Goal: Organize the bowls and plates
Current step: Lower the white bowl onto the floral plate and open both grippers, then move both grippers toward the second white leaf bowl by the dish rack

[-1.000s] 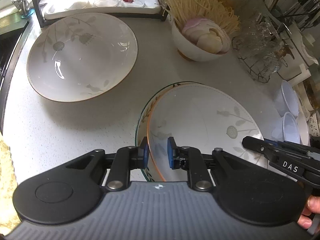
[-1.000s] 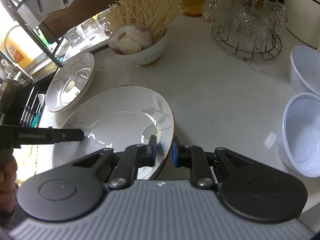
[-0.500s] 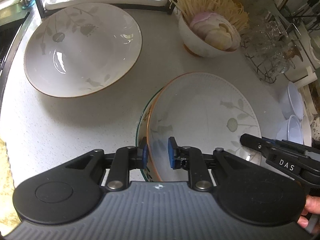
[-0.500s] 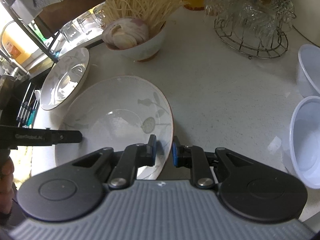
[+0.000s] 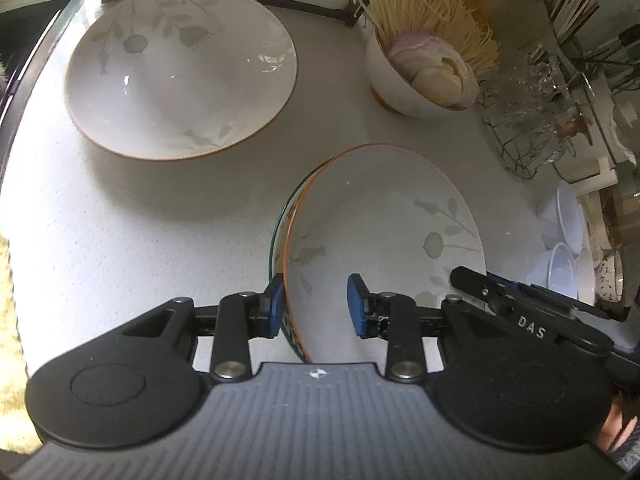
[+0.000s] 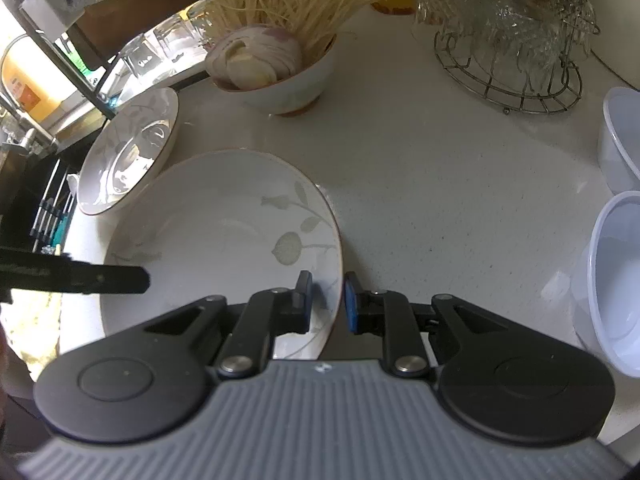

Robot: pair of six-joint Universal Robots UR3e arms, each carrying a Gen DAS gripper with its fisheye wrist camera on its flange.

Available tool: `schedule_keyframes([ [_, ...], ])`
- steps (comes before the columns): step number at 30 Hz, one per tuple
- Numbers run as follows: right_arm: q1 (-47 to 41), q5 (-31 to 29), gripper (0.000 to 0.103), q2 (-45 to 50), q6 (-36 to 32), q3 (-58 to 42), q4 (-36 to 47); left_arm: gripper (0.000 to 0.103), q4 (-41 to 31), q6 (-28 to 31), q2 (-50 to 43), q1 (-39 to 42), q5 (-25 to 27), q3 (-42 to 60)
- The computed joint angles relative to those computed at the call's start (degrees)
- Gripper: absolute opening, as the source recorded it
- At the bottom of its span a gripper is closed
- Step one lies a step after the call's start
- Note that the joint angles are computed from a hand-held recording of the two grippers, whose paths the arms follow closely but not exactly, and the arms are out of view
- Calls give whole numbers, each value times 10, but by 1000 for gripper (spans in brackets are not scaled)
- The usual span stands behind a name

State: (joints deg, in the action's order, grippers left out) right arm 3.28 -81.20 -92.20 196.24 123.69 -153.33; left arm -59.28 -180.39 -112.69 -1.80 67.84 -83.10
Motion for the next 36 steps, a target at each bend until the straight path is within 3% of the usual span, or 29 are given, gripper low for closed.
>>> schedule_keyframes([
  [11, 16, -48, 20, -67, 25, 57, -69, 38, 73, 26, 87, 3, 8, -88],
  [21, -13, -19, 20, -204, -8, 66, -53, 38, 162, -6, 166, -44, 34, -114],
  [27, -56, 16, 20, -325, -22, 80, -1, 38, 146, -7, 228, -92, 115, -94],
  [36, -34, -11, 20, -434, -2, 61, 90, 42, 105, -14, 295, -110, 103, -96],
])
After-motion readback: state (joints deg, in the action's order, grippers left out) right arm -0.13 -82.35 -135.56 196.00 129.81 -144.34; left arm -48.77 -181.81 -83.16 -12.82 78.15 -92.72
